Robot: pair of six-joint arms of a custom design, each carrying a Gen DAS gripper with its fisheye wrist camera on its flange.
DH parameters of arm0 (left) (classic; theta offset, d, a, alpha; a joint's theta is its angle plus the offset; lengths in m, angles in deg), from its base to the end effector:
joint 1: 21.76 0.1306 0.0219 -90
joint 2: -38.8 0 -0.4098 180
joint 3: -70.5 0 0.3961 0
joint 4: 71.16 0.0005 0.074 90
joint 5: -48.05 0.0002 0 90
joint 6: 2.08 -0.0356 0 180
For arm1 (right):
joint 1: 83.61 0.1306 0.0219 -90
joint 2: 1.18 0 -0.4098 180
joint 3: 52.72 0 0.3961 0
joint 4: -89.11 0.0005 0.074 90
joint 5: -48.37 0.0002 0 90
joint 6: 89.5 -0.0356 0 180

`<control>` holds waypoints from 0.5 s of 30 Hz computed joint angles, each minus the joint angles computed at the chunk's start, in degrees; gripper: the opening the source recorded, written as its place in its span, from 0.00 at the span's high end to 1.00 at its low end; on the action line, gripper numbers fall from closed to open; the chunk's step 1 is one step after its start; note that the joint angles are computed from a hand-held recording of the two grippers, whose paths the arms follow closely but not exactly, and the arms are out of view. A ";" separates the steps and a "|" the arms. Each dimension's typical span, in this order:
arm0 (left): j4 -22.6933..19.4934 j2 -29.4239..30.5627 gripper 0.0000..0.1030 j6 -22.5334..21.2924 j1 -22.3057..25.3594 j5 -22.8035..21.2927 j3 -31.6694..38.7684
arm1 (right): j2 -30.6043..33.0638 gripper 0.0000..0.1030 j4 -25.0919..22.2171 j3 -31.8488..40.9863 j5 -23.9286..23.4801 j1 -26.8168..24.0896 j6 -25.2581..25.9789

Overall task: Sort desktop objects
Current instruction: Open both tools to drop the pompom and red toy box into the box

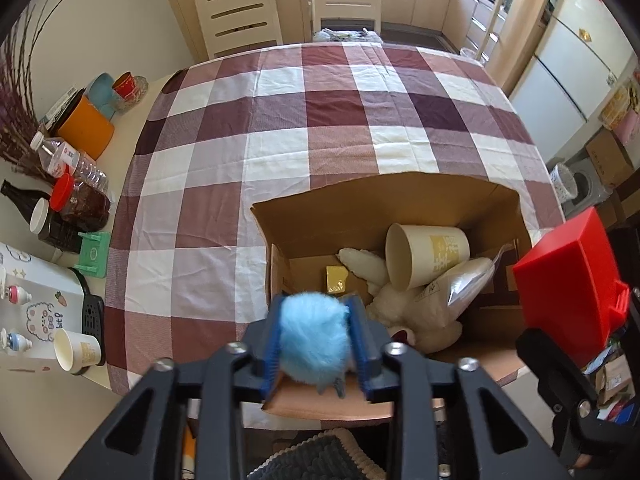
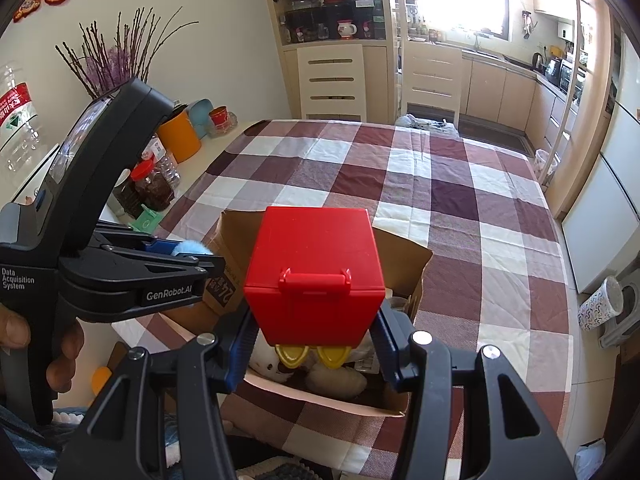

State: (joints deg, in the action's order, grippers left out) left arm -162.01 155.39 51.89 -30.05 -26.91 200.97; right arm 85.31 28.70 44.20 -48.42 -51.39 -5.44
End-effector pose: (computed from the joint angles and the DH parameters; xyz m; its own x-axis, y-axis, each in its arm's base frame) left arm 0.6063 -0.0982 0.4864 -0.6637 0.6708 -0.3310 0.7265 0.6834 -0.0718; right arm 0.3843 0.2465 0.5275 -0.7059 -0.3234 -0.6302 -0.5235 0.8375 0.1566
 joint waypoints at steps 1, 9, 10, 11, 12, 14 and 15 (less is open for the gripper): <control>1.60 -0.85 0.42 -0.29 -0.31 -1.78 -1.35 | 0.07 0.49 -0.11 0.06 -0.11 0.00 0.04; 4.63 -2.13 0.26 -0.19 0.09 -2.69 -3.42 | -1.22 0.00 2.92 -1.07 1.20 0.38 -0.72; 4.90 -2.24 0.26 -0.26 0.08 -2.81 -3.49 | -1.24 0.00 2.94 -1.12 1.12 0.36 -0.78; 4.83 -2.20 0.25 -0.20 0.12 -2.74 -3.40 | -1.24 0.00 2.92 -1.09 0.97 0.32 -0.91; 4.44 -1.99 0.23 -0.02 0.19 -2.56 -3.03 | -1.32 0.00 3.02 -1.17 0.74 0.25 -1.08; 3.99 -1.75 0.23 0.08 0.27 -2.36 -2.61 | -1.37 0.00 3.19 -1.21 0.37 0.12 -1.28; 3.83 -1.69 0.23 0.11 0.29 -2.32 -2.49 | -1.33 0.00 3.20 -1.16 0.23 0.08 -1.37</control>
